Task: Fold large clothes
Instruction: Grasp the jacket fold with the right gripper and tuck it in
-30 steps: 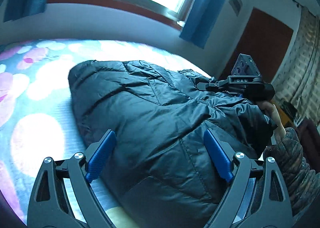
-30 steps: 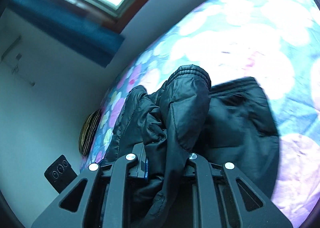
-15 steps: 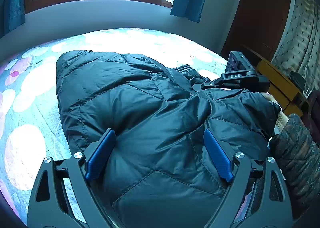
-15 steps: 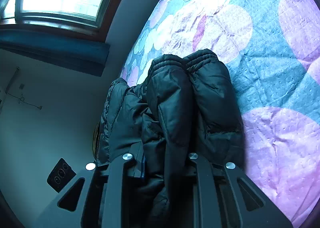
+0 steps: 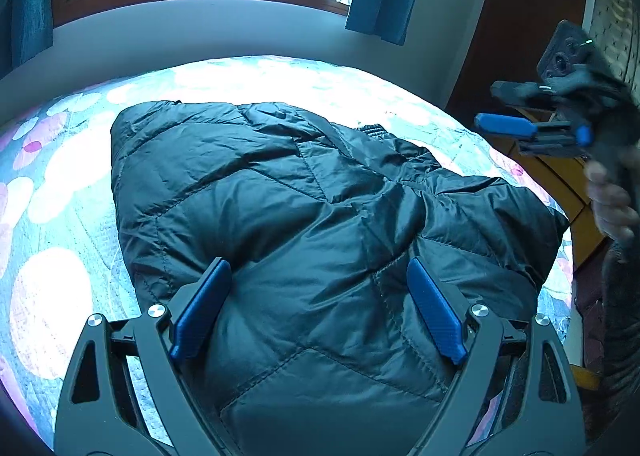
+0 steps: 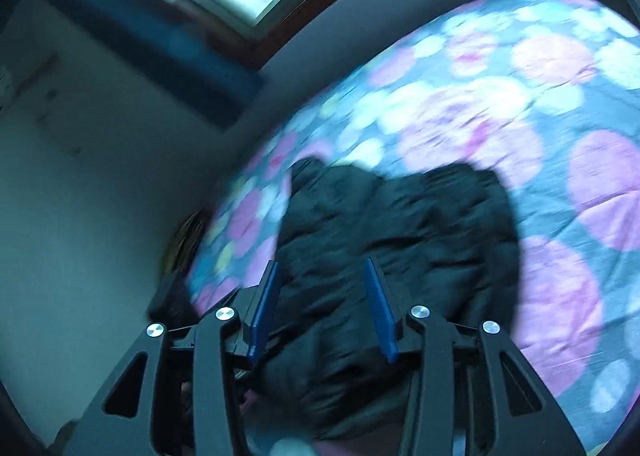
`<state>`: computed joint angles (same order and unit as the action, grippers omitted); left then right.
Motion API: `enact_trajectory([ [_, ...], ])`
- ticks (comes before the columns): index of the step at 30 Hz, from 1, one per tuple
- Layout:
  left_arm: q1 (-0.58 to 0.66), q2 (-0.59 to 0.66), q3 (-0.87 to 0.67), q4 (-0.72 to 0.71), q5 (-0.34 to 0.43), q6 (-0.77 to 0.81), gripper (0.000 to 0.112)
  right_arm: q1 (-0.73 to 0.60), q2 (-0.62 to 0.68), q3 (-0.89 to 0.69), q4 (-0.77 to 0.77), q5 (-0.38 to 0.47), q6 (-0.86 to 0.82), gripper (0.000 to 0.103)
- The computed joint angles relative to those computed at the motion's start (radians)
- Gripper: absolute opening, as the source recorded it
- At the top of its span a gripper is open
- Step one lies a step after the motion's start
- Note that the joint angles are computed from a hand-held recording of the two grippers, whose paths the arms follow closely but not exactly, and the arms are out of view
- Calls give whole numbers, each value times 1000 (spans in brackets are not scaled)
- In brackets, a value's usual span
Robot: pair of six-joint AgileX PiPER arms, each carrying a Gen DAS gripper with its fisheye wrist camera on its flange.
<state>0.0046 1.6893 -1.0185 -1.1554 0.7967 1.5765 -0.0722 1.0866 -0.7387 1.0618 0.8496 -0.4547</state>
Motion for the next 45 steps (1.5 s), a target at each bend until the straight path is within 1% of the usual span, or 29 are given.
enact_trajectory([
  [2, -3, -2, -1, 3, -3, -9, 89, 61, 38, -1, -11, 10, 13, 44],
  [3, -4, -2, 0, 2, -4, -9, 89, 84, 58, 8, -42, 8, 31, 44],
  [5, -4, 0, 0, 3, -2, -7, 89, 111, 71, 40, -134, -32, 92, 43],
  [6, -3, 0, 1, 0, 4, -3, 89, 109, 83, 66, -160, -55, 103, 37],
  [7, 2, -2, 2, -4, 14, 5, 89, 92, 95, 94, -147, -62, 77, 30],
  [8, 10, -10, 6, -8, 30, 10, 89, 66, 109, 121, -102, -60, 25, 27],
  [9, 24, -18, 8, -15, 52, 7, 89, 21, 130, 159, -22, -46, -68, 24],
  [11, 81, -33, 16, -60, 135, 16, 89, -66, 171, 211, 97, 0, -230, 20],
  [12, 103, -33, 16, -77, 164, 18, 89, -99, 188, 224, 129, 25, -283, 19],
  [13, 117, -29, 13, -84, 175, 13, 89, -131, 205, 234, 155, 54, -330, 17],
  [15, 115, 5, -14, -53, 151, -26, 89, -168, 222, 241, 170, 82, -380, 17],
  [17, 102, 43, -36, -35, 119, -44, 89, -169, 217, 253, 176, 76, -397, 16],
  [19, 68, 49, -38, -12, 70, -45, 88, -138, 207, 260, 168, 16, -386, 11],
  [20, 36, 40, -21, -14, 14, -23, 88, -120, 196, 270, 159, -20, -381, 9],
  [22, 1, 40, -8, -18, -42, -11, 89, -59, 207, 284, 165, -116, -379, 4],
  [23, -7, 58, -25, -10, -41, -40, 88, -51, 223, 292, 197, -135, -408, 3],
  [24, -4, 73, -44, -1, -29, -63, 88, -61, 241, 307, 242, -133, -455, 2],
  [26, 1, 85, -59, 6, -12, -79, 88, -91, 246, 322, 261, -110, -488, 2],
  [29, -1, 72, -48, 2, -23, -64, 88, -84, 205, 321, 217, -117, -432, 3],
  [31, 4, 73, -52, 0, -15, -77, 88, -66, 150, 310, 142, -129, -346, 8],
  [32, 6, 68, -40, -8, -19, -66, 88, -48, 109, 299, 80, -135, -263, 8],
  [34, 3, 59, -31, -9, -28, -63, 88, -27, 30, 267, -40, -135, -117, 14],
  [36, 0, 61, -38, -3, -31, -74, 88, -26, -25, 242, -103, -123, -49, 20],
  [37, 0, 61, -38, -3, -31, -78, 88, -37, -35, 235, -102, -114, -49, 22],
  [40, -3, 57, -38, 3, -35, -87, 88, -71, -18, 207, -107, -116, -61, 23],
  [43, -6, 51, -34, 4, -40, -90, 88, -90, 60, 166, -83, -127, -103, 23],
  [44, -8, 48, -32, 3, -42, -91, 88, -107, 63, 181, -69, -120, -124, 23],
  [45, -9, 48, -31, 4, -42, -92, 88, -122, 93, 184, -48, -114, -150, 23],
])
